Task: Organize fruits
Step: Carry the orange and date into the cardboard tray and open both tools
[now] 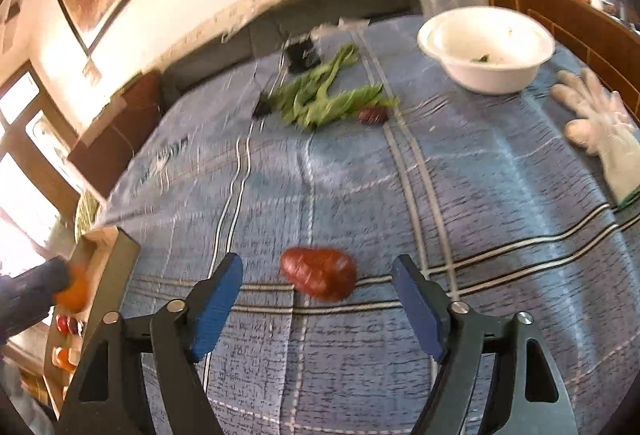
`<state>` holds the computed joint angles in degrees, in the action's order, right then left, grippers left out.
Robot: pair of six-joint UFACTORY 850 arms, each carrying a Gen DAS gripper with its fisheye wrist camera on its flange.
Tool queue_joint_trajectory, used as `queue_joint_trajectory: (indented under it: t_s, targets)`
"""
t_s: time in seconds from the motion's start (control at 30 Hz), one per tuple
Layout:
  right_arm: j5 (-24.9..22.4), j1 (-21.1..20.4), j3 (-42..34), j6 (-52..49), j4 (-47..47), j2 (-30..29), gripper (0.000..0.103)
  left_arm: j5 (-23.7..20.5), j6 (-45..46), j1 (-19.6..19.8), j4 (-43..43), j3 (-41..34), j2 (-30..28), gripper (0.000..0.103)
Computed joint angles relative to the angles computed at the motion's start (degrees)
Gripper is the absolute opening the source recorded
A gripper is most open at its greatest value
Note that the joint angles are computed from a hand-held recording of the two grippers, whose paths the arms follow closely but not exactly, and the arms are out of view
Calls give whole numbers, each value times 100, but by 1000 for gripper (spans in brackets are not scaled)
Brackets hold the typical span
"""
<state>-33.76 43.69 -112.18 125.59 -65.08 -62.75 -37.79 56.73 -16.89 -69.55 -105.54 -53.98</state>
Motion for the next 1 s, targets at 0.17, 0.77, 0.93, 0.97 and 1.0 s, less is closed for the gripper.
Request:
queue_joint_trajectory:
  t_s: [0.17,0.77,0.93,0.97,1.0]
  targets:
    - [-592,71,-805,-1529,1021,-417,34,376,1083,325,-1057,1148,613,25]
    - [-995,452,-3072,-3131,1456,-1261,17,280,1436,1365,-1803,1689,770,26]
    - [-1031,254,-2812,-2906,1828,-1211,55,141,1446,1419,-1872,1726,696,26]
    - [-937,227,-2819,-2996,1976,-1241,55,128,1434,1423,-1875,1724,674,26]
    - [-834,210,-2828,-3080,2074,-1272,55,96,1400,1430,-1860,1707,642,26]
